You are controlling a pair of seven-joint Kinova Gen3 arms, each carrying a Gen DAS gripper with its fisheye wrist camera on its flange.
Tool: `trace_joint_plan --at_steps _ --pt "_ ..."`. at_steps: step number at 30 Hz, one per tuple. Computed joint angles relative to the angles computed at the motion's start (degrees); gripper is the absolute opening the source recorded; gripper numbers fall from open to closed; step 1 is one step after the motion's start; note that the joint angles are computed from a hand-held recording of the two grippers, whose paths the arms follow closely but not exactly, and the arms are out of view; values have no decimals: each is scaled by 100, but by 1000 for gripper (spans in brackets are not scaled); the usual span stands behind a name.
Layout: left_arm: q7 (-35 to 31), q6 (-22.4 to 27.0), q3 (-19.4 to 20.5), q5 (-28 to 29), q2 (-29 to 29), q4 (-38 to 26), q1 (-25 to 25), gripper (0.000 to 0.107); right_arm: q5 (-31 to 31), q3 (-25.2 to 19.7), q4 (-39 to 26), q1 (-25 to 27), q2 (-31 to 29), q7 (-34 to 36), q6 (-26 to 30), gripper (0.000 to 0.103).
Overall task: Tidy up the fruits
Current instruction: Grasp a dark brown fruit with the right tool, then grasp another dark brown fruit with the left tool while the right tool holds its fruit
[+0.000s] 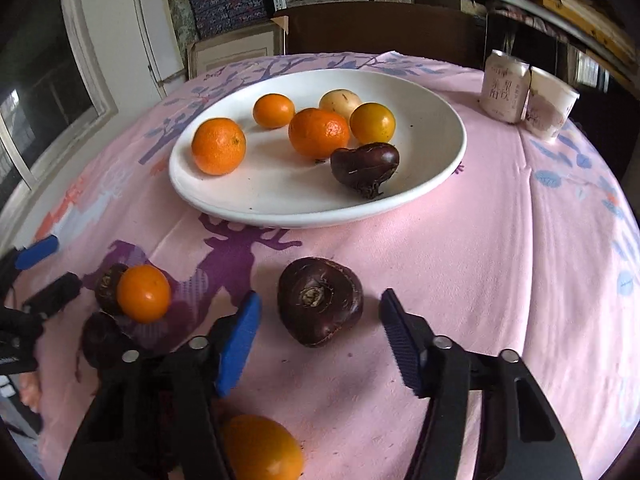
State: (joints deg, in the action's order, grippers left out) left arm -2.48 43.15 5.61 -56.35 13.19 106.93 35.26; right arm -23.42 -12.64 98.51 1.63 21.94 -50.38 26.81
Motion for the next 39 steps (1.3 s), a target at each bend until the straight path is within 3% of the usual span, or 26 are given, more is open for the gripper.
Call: trace_joint_plan --at_steps 3,6,10,13,20,23,25,27,30,32,35,39 --pt "-106 36 26 12 51 -40 23 98 140 127 108 -159 -49 -24 -140 42" --pt "-240 15 36 -15 93 -75 71 98 -401 -227 124 480 -70 591 112 42" --pt "-565 -1 68 -68 192 -176 165 98 -811 -177 218 756 -104 875 210 42" --pt "-1073 161 84 202 374 -424 179 98 -734 -228 301 758 -142 812 72 42" --pt "-1750 -296 -148 1001 416 -543 -222 99 -955 -65 313 671 -148 986 128 43" --pt "-1362 160 -485 878 433 -544 33 99 -998 -86 295 705 -132 1009 159 43" --pt "-1155 250 -458 893 377 -480 -65 99 -969 -154 292 759 -126 986 155 44" --pt "-1305 290 -297 964 416 -539 -212 99 -973 -98 283 707 -127 981 158 44" --pt "-1731 702 -330 941 689 -882 29 98 -992 -81 289 695 -131 994 159 44" --pt "-1772 586 -299 988 669 -867 -70 99 -1005 -67 292 683 -134 1009 158 44" --pt "-2012 0 -292 1507 506 -697 -458 99 -908 -185 282 772 -121 927 142 44" --pt "-1961 -103 -420 1487 509 -669 -337 98 -962 -113 268 725 -117 982 173 45"
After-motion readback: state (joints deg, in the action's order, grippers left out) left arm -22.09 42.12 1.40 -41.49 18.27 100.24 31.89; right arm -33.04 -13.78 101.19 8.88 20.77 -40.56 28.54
